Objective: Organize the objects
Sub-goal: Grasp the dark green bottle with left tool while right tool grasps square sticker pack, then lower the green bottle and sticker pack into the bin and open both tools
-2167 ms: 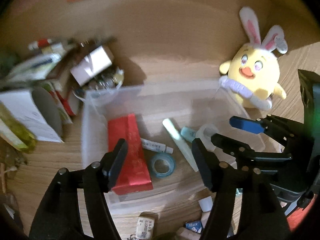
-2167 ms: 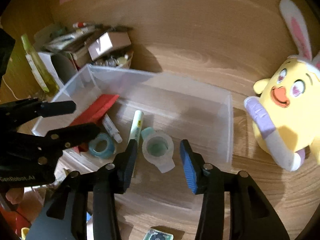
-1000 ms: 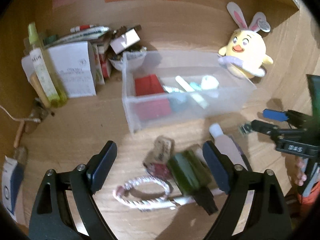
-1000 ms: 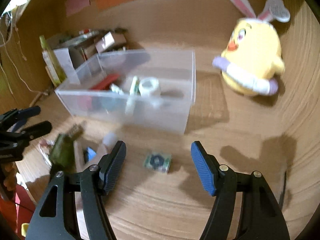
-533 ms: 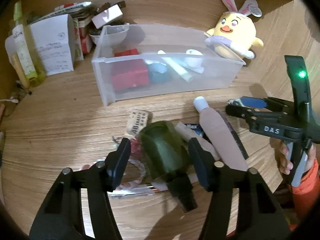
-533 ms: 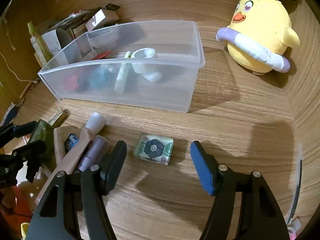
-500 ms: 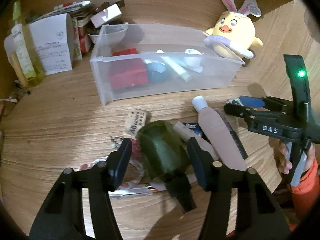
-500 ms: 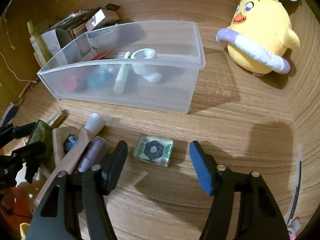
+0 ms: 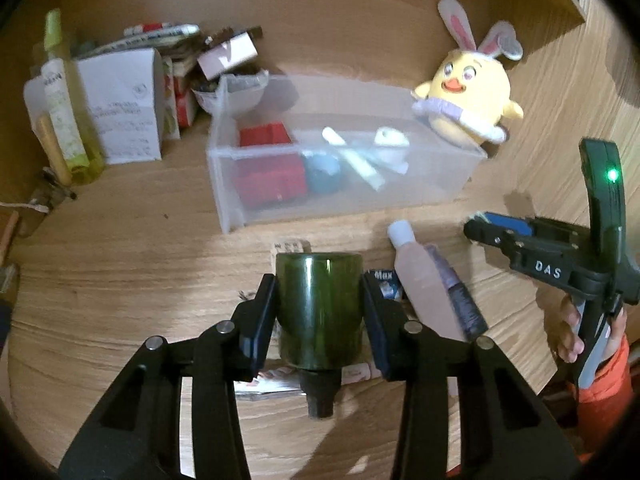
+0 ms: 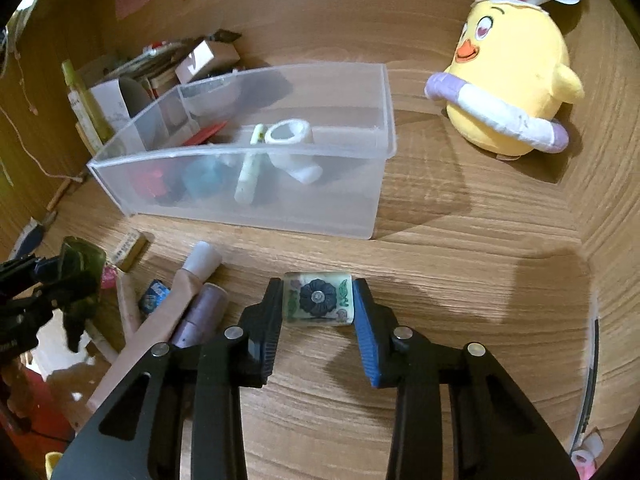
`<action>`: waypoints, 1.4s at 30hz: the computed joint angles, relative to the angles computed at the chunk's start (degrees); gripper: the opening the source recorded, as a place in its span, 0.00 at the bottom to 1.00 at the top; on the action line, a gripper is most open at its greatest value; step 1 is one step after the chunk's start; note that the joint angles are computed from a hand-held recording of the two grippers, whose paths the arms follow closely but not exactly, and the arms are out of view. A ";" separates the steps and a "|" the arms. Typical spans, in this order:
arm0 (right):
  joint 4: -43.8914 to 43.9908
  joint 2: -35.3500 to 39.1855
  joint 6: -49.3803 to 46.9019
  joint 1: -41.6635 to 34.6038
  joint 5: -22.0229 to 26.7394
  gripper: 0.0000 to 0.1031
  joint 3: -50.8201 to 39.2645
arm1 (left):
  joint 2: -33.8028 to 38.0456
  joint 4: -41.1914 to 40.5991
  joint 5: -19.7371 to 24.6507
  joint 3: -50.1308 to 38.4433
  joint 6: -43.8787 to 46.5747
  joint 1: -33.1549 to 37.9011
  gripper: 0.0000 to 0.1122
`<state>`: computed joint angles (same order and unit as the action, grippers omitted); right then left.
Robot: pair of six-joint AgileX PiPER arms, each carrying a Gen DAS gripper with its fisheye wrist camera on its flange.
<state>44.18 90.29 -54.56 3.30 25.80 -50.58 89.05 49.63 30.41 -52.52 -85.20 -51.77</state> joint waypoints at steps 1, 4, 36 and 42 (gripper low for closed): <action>0.87 -0.59 -0.85 -0.37 0.26 0.30 0.27 | -0.49 0.31 0.22 0.04 -0.22 0.01 0.37; 3.22 -2.63 -3.03 -1.37 1.15 0.30 0.84 | -2.26 1.95 1.34 0.11 -1.65 -0.12 0.37; 3.76 -2.14 3.53 3.78 2.40 0.30 -15.45 | 5.98 -6.22 1.85 -24.43 16.59 10.65 0.37; -3.07 3.14 10.66 5.74 2.26 0.30 -20.98 | 12.48 -16.20 1.44 -31.40 25.87 14.28 0.37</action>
<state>41.12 93.43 -43.90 9.04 28.05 -71.57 101.52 33.43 31.85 -83.92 -59.32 -37.49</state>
